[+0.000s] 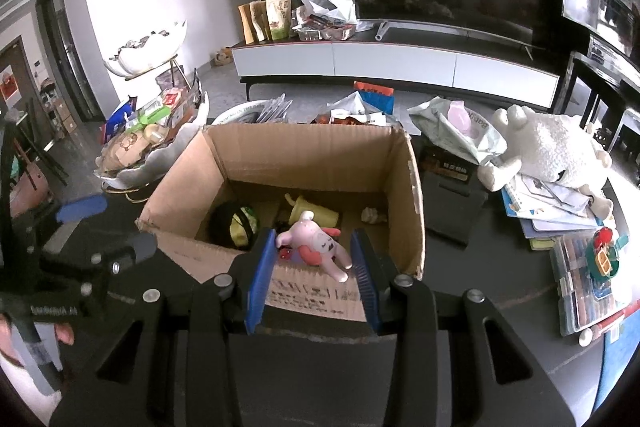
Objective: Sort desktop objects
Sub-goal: 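Lower the pink figurine into the box and open the right gripper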
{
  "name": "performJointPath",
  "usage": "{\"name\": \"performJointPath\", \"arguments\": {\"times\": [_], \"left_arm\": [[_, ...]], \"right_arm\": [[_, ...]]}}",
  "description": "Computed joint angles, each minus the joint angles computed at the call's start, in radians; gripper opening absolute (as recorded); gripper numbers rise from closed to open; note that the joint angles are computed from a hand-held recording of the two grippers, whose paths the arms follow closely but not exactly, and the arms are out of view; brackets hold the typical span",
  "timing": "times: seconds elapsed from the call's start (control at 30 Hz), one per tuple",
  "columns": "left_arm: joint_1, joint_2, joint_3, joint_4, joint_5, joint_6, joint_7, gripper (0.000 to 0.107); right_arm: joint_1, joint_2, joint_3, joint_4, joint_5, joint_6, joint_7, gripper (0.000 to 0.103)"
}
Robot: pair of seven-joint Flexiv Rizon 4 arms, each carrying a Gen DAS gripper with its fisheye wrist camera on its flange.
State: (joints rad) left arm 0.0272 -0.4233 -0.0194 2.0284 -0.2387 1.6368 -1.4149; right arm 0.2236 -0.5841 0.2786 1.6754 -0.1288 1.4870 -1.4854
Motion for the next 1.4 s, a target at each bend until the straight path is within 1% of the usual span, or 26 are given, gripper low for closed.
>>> {"name": "performJointPath", "arguments": {"times": [0.07,0.13,0.2,0.53,0.73,0.83,0.93,1.07,1.17,1.23,1.27,1.33,1.37,1.4], "left_arm": [[-0.003,-0.001,0.003,0.007,0.004,0.0,0.0,0.102],[0.011,0.002,-0.015,0.02,0.006,0.001,0.011,0.102],[0.011,0.003,-0.017,0.03,0.011,0.004,0.018,0.102],[0.047,0.006,-0.07,0.064,0.002,0.017,0.044,0.102],[0.033,0.001,-0.057,0.065,0.002,0.006,0.046,0.102],[0.047,0.0,-0.075,0.069,-0.001,0.006,0.055,0.102],[0.038,-0.002,-0.065,0.067,0.0,0.003,0.056,0.102],[0.042,0.0,-0.07,0.071,-0.003,0.002,0.06,0.102],[0.04,0.001,-0.068,0.074,-0.005,0.005,0.058,0.102],[0.032,0.0,-0.056,0.076,-0.004,0.01,0.052,0.102],[0.031,0.001,-0.055,0.078,-0.005,0.013,0.049,0.102],[0.044,0.003,-0.069,0.085,-0.008,0.016,0.048,0.102],[0.048,0.005,-0.073,0.088,-0.009,0.018,0.046,0.102],[0.05,0.006,-0.076,0.092,-0.01,0.022,0.044,0.102]], "right_arm": [[0.005,-0.01,-0.004,-0.019,-0.002,-0.009,0.004,0.036],[0.008,-0.02,-0.005,-0.036,-0.003,-0.02,0.006,0.036],[0.013,-0.031,-0.007,-0.056,-0.005,-0.032,0.007,0.036],[0.066,-0.092,-0.06,-0.137,-0.03,-0.11,0.03,0.036],[0.074,-0.113,-0.069,-0.163,-0.034,-0.138,0.031,0.036],[0.082,-0.116,-0.081,-0.165,-0.038,-0.134,0.038,0.036],[0.085,-0.12,-0.085,-0.171,-0.042,-0.14,0.043,0.036],[0.104,-0.116,-0.115,-0.16,-0.057,-0.117,0.067,0.037],[0.099,-0.108,-0.109,-0.148,-0.059,-0.104,0.076,0.042],[0.084,-0.101,-0.09,-0.14,-0.05,-0.099,0.073,0.051],[0.083,-0.092,-0.089,-0.129,-0.048,-0.09,0.076,0.054],[0.083,-0.073,-0.092,-0.099,-0.046,-0.059,0.081,0.064],[0.081,-0.064,-0.09,-0.085,-0.045,-0.047,0.083,0.066],[0.073,-0.054,-0.08,-0.07,-0.041,-0.035,0.08,0.07]]}}
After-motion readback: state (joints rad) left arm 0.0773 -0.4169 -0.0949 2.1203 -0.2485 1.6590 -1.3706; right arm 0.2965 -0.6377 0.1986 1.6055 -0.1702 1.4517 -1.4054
